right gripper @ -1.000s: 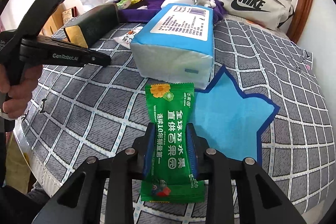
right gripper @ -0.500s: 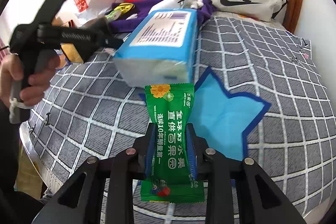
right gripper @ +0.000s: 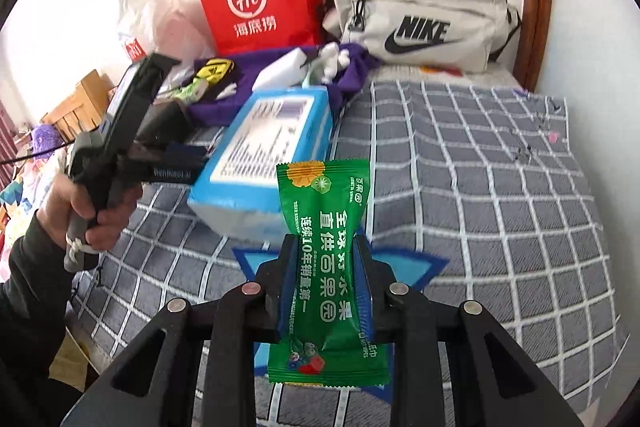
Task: Organize soft objects
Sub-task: 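Grasp the white persimmon-snack packet with the left tool while the right tool holds the green packet, then carry the white packet with the left tool and green packet with the right tool over the towel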
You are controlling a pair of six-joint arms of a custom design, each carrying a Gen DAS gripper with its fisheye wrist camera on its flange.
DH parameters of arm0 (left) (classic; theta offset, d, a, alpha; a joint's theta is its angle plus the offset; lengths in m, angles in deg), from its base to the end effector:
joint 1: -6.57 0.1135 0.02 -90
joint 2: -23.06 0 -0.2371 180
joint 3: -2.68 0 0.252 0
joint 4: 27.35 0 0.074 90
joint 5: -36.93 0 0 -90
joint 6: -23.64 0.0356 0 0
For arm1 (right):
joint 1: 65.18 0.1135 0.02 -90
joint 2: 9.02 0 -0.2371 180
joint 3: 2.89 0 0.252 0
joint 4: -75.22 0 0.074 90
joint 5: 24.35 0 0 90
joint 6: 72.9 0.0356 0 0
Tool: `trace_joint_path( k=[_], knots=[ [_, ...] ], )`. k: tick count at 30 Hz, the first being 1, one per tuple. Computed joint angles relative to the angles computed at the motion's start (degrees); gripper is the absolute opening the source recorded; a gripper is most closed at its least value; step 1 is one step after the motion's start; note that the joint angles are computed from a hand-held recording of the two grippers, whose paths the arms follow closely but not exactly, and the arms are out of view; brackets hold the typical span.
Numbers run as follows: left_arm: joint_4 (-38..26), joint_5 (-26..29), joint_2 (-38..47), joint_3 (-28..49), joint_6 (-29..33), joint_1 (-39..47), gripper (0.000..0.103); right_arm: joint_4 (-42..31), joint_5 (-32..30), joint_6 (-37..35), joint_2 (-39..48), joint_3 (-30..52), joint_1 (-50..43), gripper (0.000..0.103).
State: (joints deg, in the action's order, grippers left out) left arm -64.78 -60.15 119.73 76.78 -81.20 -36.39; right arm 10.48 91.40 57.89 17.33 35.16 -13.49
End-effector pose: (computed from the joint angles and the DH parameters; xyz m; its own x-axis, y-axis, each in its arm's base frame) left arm 0.2481 -0.2250 0.1576 -0.7743 0.3737 -0.5107 0.4478 0.8938 -0.0249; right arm 0.0853 0.0831 0.1851 -0.7310 0.0240 -0.6820 -0.0889 0.9875 0.1300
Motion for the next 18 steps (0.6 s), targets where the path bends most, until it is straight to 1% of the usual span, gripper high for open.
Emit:
trace_joint_path(
  k=[2, 4, 7, 10, 16, 18],
  knots=[
    [0.09, -1.24, 0.05, -0.11, 0.31, -0.61, 0.053, 0.74, -0.64, -0.84, 0.65, 0.46, -0.85, 0.027],
    [0.35, -1.11, -0.38, -0.62, 0.35, -0.59, 0.052, 0.94, -0.47, -1.07, 1.45, 0.81, -0.68, 0.027],
    [-0.45, -0.09, -1.18, -0.96, -0.29, -0.57, 0.044, 1.71, 0.18, -0.22, 3.21, 1.33, 1.09, 0.027],
    [-1.16, 0.63, -2.98, -2.51, -1.22, -1.15, 0.042, 2.25, 0.85, 0.83, 4.2, 1.7, 3.02, 0.027],
    [-2.26, 0.28, -8.21, -7.5, -3.72, -3.82, 0.039, 3.34, 2.2, 3.14, 6.57, 2.85, 5.67, 0.027],
    [-3.46, -0.54, -11.31, -9.99, -4.81, -5.02, 0.039, 3.85, 2.54, 3.34, 7.6, 3.6, 6.12, 0.027]
  ],
)
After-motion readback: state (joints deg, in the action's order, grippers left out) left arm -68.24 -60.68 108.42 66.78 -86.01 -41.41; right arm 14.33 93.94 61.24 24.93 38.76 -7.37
